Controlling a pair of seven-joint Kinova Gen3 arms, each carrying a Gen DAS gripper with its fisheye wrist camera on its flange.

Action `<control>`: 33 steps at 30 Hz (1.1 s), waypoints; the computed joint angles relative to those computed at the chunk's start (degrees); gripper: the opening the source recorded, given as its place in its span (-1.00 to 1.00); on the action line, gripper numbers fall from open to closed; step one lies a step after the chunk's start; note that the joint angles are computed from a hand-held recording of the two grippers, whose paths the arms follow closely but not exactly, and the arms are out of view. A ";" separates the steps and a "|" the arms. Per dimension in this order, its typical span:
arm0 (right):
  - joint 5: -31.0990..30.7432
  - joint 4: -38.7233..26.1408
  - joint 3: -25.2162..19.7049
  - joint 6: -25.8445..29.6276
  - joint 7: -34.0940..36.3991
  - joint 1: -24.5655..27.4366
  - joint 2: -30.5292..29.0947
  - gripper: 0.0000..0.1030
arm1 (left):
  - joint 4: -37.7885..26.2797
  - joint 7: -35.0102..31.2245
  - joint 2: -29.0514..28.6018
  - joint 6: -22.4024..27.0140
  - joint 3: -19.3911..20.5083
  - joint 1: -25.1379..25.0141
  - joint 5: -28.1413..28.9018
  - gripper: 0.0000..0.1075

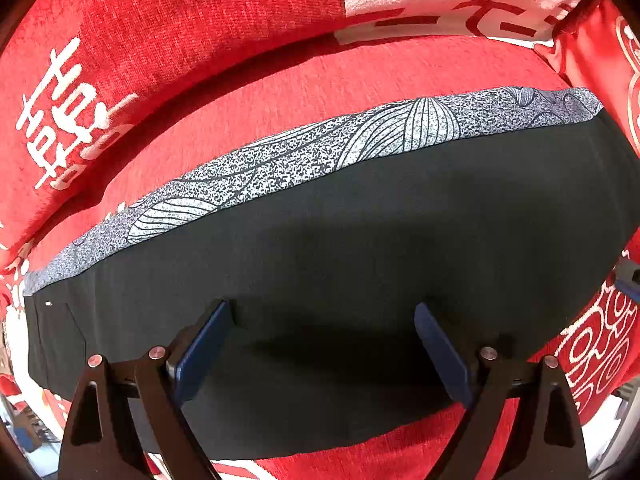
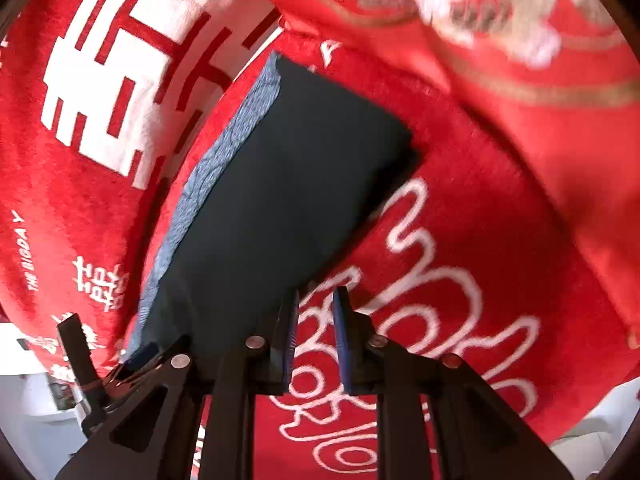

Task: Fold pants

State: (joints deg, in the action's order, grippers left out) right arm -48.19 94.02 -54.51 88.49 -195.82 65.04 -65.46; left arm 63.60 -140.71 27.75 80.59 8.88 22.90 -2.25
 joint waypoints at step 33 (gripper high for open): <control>3.92 6.19 8.45 -5.28 -11.32 1.19 -20.63 0.07 | 4.41 0.50 -2.33 -3.79 0.47 0.61 -0.48 0.75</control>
